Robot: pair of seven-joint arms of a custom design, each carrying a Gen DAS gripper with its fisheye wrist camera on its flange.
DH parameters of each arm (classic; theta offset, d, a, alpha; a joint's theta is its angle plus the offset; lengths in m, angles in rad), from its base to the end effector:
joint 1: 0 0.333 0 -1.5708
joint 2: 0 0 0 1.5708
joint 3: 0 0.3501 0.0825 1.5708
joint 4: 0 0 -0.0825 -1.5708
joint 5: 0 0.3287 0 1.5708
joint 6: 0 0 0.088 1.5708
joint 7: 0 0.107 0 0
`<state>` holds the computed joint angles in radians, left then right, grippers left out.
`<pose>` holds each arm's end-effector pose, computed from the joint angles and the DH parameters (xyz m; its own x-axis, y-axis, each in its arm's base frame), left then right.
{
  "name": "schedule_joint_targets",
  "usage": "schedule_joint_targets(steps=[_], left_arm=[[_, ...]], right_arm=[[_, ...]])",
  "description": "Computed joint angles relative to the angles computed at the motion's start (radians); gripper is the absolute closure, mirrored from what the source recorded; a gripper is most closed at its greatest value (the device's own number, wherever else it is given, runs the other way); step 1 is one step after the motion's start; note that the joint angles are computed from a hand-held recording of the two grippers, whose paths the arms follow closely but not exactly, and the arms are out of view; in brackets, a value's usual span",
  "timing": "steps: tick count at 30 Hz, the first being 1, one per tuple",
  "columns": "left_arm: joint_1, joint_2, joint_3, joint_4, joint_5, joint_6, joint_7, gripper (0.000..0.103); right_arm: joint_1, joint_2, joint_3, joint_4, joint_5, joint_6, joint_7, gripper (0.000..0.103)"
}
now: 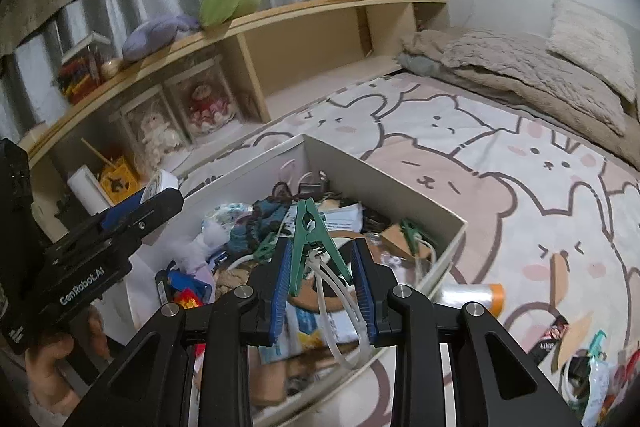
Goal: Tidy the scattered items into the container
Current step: 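Lower both held items into the shoe box and open both tools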
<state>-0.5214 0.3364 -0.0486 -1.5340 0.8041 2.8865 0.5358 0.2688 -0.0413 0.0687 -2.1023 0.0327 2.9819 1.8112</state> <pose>0.5398 -0.3881 0.6204 -0.2841 -0.9467 0.1515 -0.4799 0.0036 -0.8773 0.5056 0.1758 0.6095 0.1690 -0.9619 -0.2147 -0.6394 0.0588 -0.7666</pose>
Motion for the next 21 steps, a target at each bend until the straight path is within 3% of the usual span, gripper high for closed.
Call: schedule_joint_targets(steps=[6,12,21], left_arm=[[-0.006,-0.010,0.018,-0.010,0.036,-0.058,-0.035,0.050],[0.023,-0.018,-0.008,-0.025,0.048,-0.121,-0.035,0.050],[0.062,-0.007,-0.051,-0.029,-0.033,-0.203,0.102,0.050]], right_arm=[[0.011,0.046,0.006,0.067,0.015,-0.060,-0.027,0.073],[0.018,0.084,0.006,0.129,-0.003,-0.111,-0.007,0.073],[0.030,0.154,0.004,0.241,-0.032,-0.203,0.011,0.073]])
